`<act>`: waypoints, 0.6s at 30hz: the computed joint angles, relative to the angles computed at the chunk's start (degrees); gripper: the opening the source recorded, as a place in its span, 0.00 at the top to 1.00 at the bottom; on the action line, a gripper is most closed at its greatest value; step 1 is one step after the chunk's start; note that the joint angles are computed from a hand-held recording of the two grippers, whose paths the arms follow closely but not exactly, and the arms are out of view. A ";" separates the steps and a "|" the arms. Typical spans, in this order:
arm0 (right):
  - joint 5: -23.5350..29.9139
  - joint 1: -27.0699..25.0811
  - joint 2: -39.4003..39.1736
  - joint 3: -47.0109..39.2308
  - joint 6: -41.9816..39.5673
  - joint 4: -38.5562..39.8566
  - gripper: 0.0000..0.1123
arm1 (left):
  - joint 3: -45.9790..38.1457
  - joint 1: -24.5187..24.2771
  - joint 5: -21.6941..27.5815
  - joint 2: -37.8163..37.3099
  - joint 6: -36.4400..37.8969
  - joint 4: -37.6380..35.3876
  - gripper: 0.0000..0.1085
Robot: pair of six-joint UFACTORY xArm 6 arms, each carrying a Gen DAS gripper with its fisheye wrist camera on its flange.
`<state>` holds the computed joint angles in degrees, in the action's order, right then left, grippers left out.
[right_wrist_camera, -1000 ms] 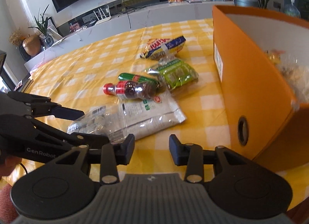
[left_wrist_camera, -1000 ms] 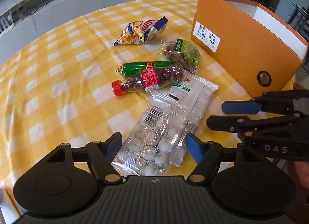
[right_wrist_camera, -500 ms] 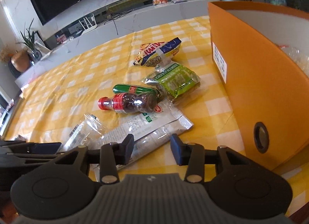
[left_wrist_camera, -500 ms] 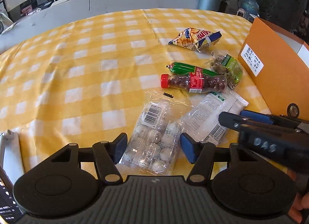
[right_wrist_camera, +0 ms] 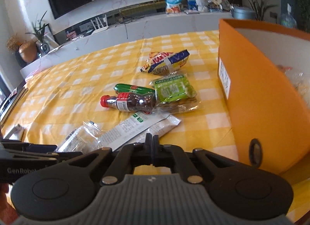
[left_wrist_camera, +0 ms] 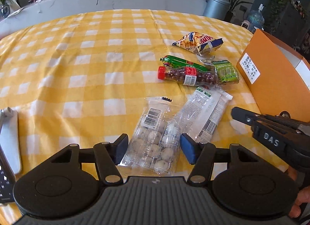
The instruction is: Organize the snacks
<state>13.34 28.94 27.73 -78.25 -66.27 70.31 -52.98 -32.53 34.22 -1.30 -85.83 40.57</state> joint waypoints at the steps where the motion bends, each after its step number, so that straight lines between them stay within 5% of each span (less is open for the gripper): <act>1: -0.14 -0.20 -0.58 0.59 -1.75 0.61 1.00 | -0.08 -0.22 0.69 -0.02 -1.50 0.81 0.38; 8: 6.92 -2.74 -1.65 1.56 11.39 -10.10 0.96 | -3.57 0.33 6.58 1.47 -2.25 2.96 0.40; 12: 9.34 -2.39 -1.19 0.24 23.92 -15.66 0.58 | -3.45 0.87 8.24 1.09 -2.21 2.64 0.40; 18: 6.96 -0.25 1.10 -3.39 44.69 -29.97 0.52 | -1.58 1.03 7.76 0.33 0.17 2.35 0.40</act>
